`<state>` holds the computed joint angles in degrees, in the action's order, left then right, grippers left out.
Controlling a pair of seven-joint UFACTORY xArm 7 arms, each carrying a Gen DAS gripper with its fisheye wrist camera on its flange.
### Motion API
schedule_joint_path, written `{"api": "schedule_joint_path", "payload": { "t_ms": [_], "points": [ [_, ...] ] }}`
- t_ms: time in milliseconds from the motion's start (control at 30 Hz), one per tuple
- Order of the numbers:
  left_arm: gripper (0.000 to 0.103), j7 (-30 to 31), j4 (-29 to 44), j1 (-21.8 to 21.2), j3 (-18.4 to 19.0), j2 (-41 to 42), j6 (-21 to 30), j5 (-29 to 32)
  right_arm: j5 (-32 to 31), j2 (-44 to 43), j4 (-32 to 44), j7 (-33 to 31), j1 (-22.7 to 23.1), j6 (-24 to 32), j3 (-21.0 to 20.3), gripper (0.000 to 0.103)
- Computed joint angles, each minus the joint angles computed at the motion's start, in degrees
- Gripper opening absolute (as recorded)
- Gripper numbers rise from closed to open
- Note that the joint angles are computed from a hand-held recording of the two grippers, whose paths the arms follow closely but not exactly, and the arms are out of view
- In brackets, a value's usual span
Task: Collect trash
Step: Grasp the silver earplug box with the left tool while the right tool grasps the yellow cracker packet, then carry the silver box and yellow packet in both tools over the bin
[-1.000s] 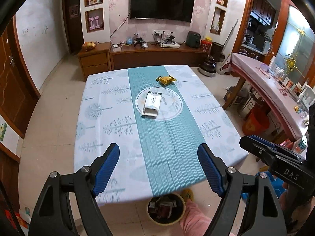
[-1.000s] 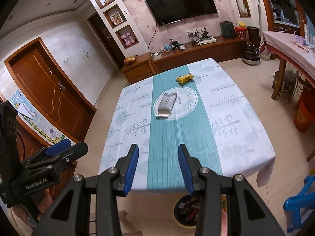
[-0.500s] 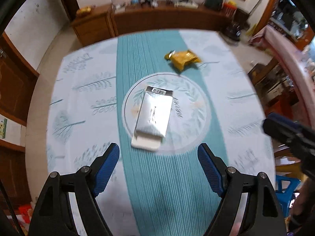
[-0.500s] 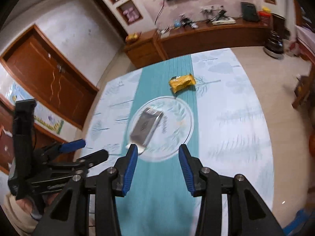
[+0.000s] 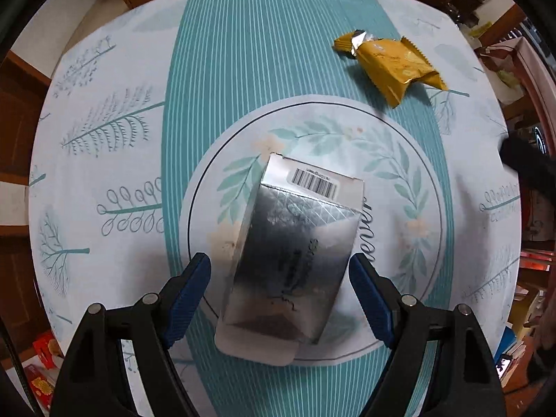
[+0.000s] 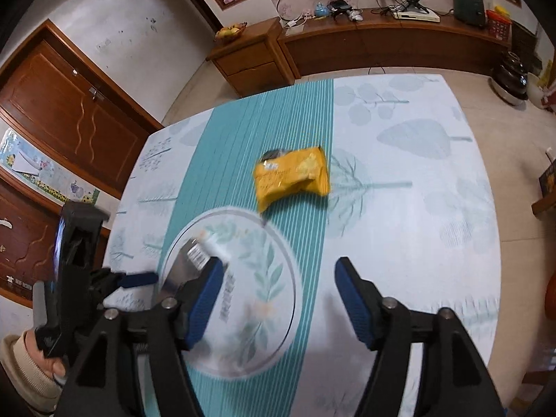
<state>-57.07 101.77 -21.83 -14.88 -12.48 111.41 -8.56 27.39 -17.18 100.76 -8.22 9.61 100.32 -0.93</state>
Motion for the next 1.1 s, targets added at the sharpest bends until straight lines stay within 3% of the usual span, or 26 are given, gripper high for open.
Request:
{"api": "schedule_joint_path", "payload": {
  "t_ms": [167,367,600,667,700,767,867,1100],
  "points": [
    [0.080,-0.72,-4.88,0.77,1.42,-1.87,-3.28,-3.47,-1.46,4.76,1.43,-1.08,0.75,-4.02,2.33,0.074],
    [0.079,0.03,-5.57,1.04,0.81,-2.09,-3.14,-1.25,-3.44,9.37,2.71,0.22,1.59,-8.12,4.79,0.079],
    [0.066,-3.95,-4.56,1.36,-0.06,-1.78,-2.20,0.92,-9.30,11.62,1.62,-0.61,3.63,-11.25,7.50,0.078],
    [0.065,-5.65,-4.33,1.33,-0.48,-1.77,-2.12,1.33,-11.66,10.50,0.13,-2.09,4.36,-12.75,8.17,0.071],
    [0.065,-6.58,-3.66,1.28,-0.71,-1.49,-1.53,1.60,-12.89,9.61,-0.95,-2.96,4.70,-13.71,8.44,0.063],
    [0.065,-8.43,-3.74,1.16,-1.04,-1.67,-1.45,1.94,-12.33,8.20,-2.51,-4.22,4.97,-14.50,8.02,0.059],
    [0.065,-10.78,-3.46,0.88,-1.47,-1.57,-1.56,2.15,-12.29,6.99,-3.30,-5.66,4.98,-14.72,7.48,0.031],
    [0.064,-14.74,-4.16,0.19,-2.59,-4.01,-0.93,1.44,-8.88,5.83,-0.95,-6.98,4.02,-10.44,5.57,0.027]
  ]
}}
